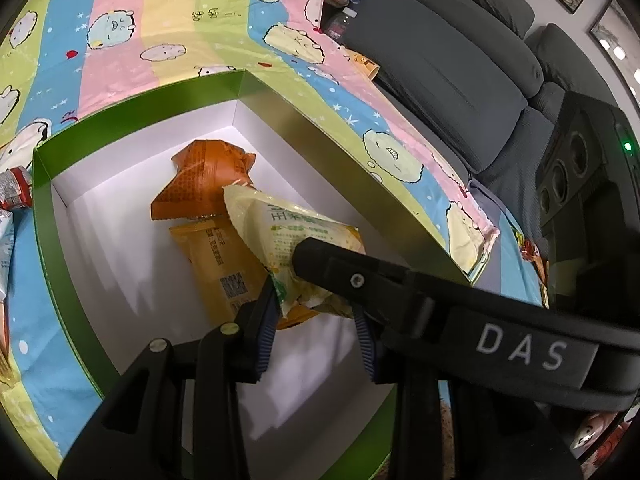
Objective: Organize snacks
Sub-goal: 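Lower the corn snack bag into the box beside the orange chip bag, then open the right gripper and withdraw it from the box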
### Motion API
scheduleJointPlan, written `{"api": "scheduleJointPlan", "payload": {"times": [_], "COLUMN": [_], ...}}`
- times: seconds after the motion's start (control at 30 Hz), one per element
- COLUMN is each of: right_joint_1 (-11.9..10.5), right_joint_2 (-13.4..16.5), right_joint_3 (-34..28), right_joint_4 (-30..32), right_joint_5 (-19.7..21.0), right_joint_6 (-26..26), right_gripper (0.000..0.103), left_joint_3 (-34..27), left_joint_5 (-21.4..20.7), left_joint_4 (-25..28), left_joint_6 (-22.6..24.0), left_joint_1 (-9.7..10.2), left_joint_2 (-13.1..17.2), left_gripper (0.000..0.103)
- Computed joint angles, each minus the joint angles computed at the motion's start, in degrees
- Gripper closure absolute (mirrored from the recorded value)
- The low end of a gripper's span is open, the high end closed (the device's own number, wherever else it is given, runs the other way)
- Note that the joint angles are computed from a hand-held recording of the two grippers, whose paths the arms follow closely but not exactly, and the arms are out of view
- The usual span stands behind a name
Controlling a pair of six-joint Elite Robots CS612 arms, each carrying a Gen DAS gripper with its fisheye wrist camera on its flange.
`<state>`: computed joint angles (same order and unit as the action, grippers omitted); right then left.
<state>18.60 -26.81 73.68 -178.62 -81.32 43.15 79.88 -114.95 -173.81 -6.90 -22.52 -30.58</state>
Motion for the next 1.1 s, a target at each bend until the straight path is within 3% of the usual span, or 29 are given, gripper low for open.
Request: {"api": "scheduleJointPlan", "payload": {"times": [0.6, 0.8, 0.93, 1.1], "right_joint_1": [0.61, 0.78, 1.23, 2.40], "right_joint_2": [0.24, -0.05, -0.64, -1.91], "right_joint_3": [-1.37, -1.23, -0.29, 0.98], "right_joint_4": [4.05, 4.59, 2.36, -0.08], "right_joint_5": [-3.51, -3.90, -5.24, -8.93], "right_joint_6": [-0.99, -0.99, -0.58, -2.02], "right_gripper": [0.061, 0.061, 0.045, 0.038], "left_joint_3": [-0.62, 0.84, 2.48, 5.41], "left_joint_5": [0.53, 1.87, 3.06, 3.44], "left_joint_4": [2.79, 1.29, -1.27, -6.39], "left_joint_6": [-0.61, 0.63, 0.72, -0.40], "left_joint_1": [-0.02, -0.13, 0.13, 1.09], "left_joint_2": [0.22, -0.74, -1.80, -3.55], "left_gripper": [0.068, 0.056, 0.048, 0.033]}}
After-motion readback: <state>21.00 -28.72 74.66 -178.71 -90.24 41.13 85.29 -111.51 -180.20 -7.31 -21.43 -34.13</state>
